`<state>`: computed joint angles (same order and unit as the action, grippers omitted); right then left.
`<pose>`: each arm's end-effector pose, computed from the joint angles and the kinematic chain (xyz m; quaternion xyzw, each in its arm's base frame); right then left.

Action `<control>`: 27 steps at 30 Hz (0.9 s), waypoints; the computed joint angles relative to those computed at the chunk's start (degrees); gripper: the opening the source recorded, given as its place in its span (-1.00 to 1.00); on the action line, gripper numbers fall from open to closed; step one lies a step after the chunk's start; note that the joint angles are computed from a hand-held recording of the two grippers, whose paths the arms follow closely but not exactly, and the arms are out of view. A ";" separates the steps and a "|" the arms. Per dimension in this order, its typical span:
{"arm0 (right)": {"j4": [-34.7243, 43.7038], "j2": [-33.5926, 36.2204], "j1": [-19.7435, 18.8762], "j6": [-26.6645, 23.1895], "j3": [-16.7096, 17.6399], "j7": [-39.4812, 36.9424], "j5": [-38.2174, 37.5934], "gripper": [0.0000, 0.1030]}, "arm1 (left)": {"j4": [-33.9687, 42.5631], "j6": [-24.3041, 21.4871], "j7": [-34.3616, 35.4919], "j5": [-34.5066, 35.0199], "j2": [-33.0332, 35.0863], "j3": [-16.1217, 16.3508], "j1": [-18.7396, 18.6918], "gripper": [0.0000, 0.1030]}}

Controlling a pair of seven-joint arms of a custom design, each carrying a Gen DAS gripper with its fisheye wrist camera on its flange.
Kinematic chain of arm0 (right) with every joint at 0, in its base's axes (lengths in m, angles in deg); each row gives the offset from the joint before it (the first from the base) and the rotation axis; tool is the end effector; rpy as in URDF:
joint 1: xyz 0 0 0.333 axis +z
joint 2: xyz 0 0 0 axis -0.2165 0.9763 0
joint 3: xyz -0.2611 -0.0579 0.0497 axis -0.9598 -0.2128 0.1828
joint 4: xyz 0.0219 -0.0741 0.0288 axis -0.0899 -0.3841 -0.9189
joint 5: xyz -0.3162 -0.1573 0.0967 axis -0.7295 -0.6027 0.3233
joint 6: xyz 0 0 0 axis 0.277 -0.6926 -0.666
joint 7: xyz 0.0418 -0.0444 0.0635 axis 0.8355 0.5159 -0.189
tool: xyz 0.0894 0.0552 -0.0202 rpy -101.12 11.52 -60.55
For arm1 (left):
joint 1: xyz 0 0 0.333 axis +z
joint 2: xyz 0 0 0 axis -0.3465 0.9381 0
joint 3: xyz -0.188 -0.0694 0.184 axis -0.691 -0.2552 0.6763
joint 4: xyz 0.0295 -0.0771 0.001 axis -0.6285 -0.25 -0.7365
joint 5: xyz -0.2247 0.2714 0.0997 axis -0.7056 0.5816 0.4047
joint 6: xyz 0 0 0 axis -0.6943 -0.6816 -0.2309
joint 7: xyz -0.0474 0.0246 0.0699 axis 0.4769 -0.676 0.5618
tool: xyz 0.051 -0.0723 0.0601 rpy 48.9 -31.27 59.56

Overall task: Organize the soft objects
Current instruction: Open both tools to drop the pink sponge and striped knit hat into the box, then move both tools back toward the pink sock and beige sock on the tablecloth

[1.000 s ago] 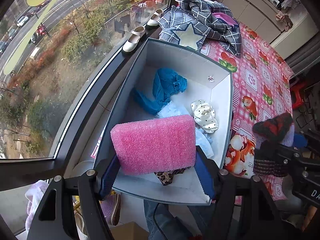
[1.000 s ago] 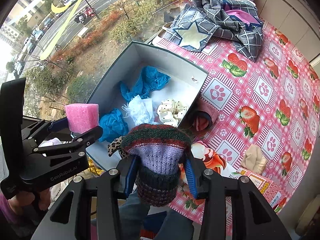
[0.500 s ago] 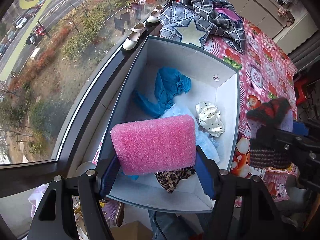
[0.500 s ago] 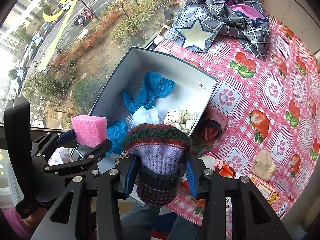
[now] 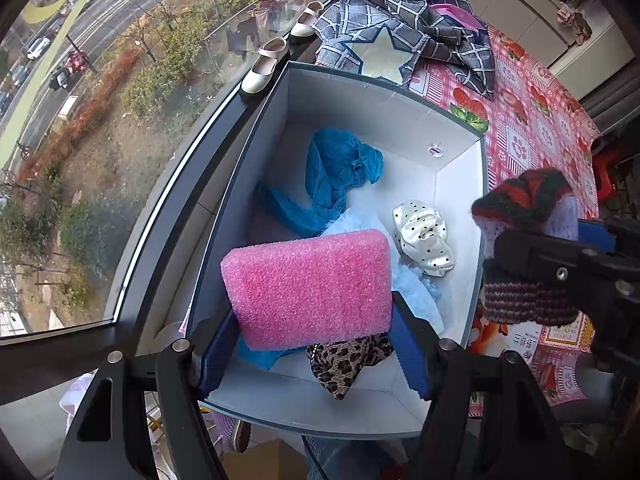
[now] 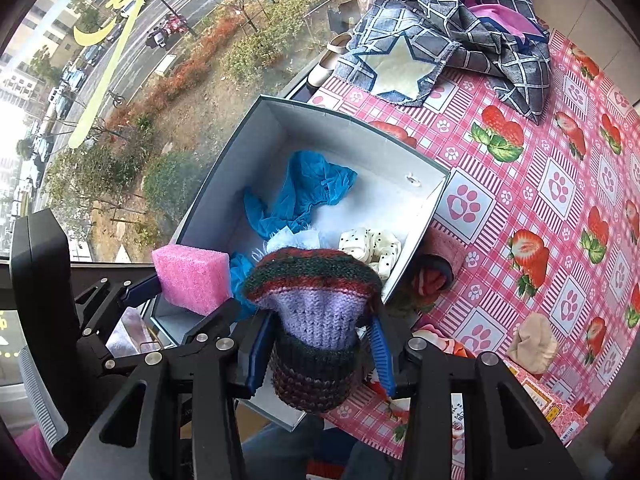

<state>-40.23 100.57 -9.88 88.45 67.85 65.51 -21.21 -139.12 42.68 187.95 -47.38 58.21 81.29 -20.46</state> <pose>0.6354 0.0334 0.5599 -0.4670 0.8753 0.0333 0.1214 0.5865 -0.0880 0.5219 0.4451 -0.8905 0.0938 0.0110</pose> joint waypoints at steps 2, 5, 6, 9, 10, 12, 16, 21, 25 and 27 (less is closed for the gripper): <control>0.29 0.32 -0.07 0.06 0.04 -0.16 0.11 -0.15 | -0.03 -0.01 0.02 0.02 -0.01 -0.03 -0.03 0.43; 1.20 1.07 -0.20 -0.12 0.05 -0.06 0.32 -0.15 | 0.11 -0.11 0.13 0.13 0.20 -0.08 -0.11 0.43; 1.55 1.34 -0.26 -0.21 0.04 0.03 0.38 -0.15 | 0.18 -0.20 0.12 0.17 0.29 -0.09 -0.13 0.43; 2.41 1.96 -0.36 -0.33 -0.01 0.28 0.29 -0.15 | 0.21 -0.32 0.25 0.16 0.34 -0.14 -0.17 0.44; 2.11 1.78 -0.38 0.14 -0.04 0.46 0.31 -0.15 | 0.18 -0.28 0.22 0.29 0.33 -0.14 -0.21 0.44; 0.55 0.83 -0.48 1.86 -0.08 0.82 0.61 -0.13 | -0.06 -0.23 0.27 0.68 0.22 -0.16 -0.33 0.45; -1.24 -0.24 -0.92 3.84 -0.05 1.02 1.65 -0.02 | 0.38 -1.75 -0.09 0.90 0.61 -0.10 -0.35 0.55; -6.38 -3.77 -0.93 7.61 -0.32 1.94 2.12 0.60 | 1.68 -4.27 -1.34 -0.45 1.45 -0.09 0.01 0.66; -9.14 -6.06 -1.47 8.08 -0.63 2.63 3.06 0.60 | 3.56 -7.46 -1.29 -2.75 2.49 -0.32 0.53 0.79; -12.24 -8.48 -1.74 8.93 -0.93 3.31 3.47 0.60 | 5.13 -10.02 -1.02 -4.54 3.35 -0.55 0.89 0.93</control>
<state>-52.47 92.10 -11.62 97.37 66.92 68.82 -17.73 -133.99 32.66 186.93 -51.92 61.55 80.73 -19.57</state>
